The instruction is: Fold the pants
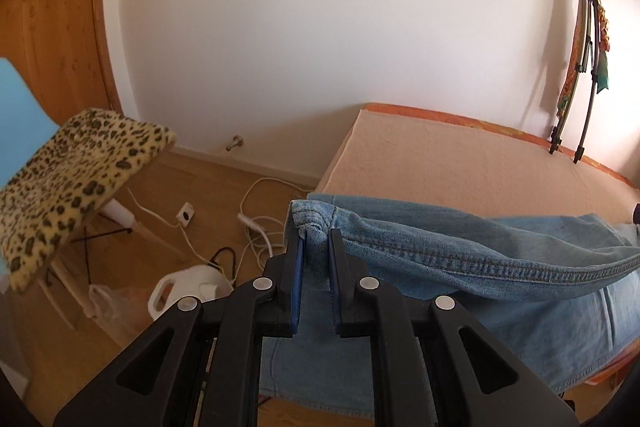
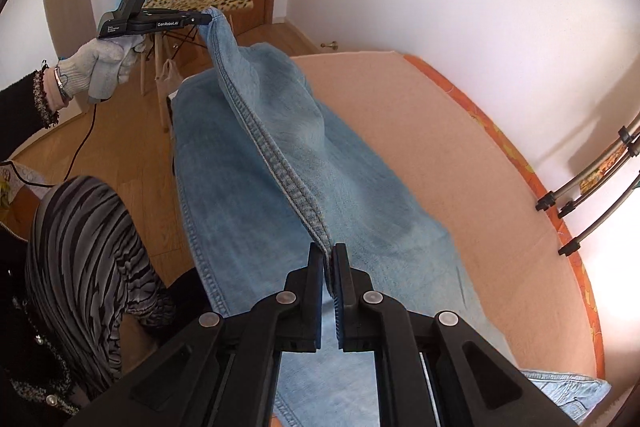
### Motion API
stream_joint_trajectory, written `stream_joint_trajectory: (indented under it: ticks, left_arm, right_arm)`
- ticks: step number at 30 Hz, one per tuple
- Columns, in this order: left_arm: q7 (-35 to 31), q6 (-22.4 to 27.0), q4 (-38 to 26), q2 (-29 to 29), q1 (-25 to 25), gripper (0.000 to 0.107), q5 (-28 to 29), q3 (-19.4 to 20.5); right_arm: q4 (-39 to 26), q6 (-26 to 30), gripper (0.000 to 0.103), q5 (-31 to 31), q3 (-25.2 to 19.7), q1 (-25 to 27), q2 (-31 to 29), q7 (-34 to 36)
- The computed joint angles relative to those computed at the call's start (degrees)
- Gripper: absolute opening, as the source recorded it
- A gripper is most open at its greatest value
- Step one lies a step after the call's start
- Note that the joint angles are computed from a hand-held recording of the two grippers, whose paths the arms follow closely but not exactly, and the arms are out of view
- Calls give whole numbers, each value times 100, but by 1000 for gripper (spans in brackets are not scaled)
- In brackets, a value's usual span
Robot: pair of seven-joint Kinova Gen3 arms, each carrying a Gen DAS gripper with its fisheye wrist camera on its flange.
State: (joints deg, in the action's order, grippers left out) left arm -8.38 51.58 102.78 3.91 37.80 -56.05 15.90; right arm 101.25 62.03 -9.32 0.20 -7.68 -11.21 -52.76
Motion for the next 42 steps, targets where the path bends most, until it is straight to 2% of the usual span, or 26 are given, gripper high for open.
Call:
stream_joint_trajectory:
  ticks: [4,8,11,14,15,16,17,18,20,22,24,26,31,36,38,42]
  left_arm:
    - [499,-129,590,-152,56,10,228,93]
    - [898,-60,939,-196,157,10,278,271]
    - [928,-194,1096,-255,139,10,469,293]
    - [1112,-367,1259,-320,91,15,576,304]
    - [1202,-415,1308,-346,78,17,590,319]
    - [1234,-504,1356,-391,43,19,631,316]
    - [1250,-653,1427,-456,-13,25,664,301]
    - [1289,-795,1496,-511,-64,34,695,310]
    - [1411,-1116,1626,-616,-189,42,727,334]
    - [1597,-1310,1710,-651,-302,45,698,405]
    - [1774,-1554,1822,-697,-504,46,734,490]
    - [1989,-2020,2020,-822,-588,50,837,321]
    - [2990,-2723,2435,-1127,-1246,51,514,635]
    - [3168,-2709,2366,-1007,-1597,51,427,956]
    - [3488,-2752,2410,-989,-1658,51,206,1013]
    - [4364,-3001,2610,-967,-1811,49,-443,1051]
  right_arm:
    - [307,83,2,51,-354,256,98,62]
    - [440,116,2,147,-393,241,264,106]
    - [496,240,3,341,-503,183,379,36]
    - [356,496,10,490,-605,129,559,41]
    - [215,697,20,436,-539,75,653,100]
    - [56,884,35,309,-545,126,744,217]
    - [-70,1006,41,173,-525,153,785,363]
    - [-226,1137,44,45,-507,154,827,500]
    - [-569,1352,49,-196,-538,136,926,693]
    - [-936,1401,59,-420,-558,138,1075,783]
    - [-1322,1372,60,-569,-619,130,1326,721]
    - [-1722,1307,61,-682,-674,102,1644,655]
    - [-2921,1351,63,-751,-876,-71,2695,186]
    - [-4248,1364,63,-760,-1058,-324,3930,-383]
    - [-4779,1378,63,-620,-1044,-513,4388,-584]
    - [-5841,1559,57,-1065,-567,-953,5291,-854]
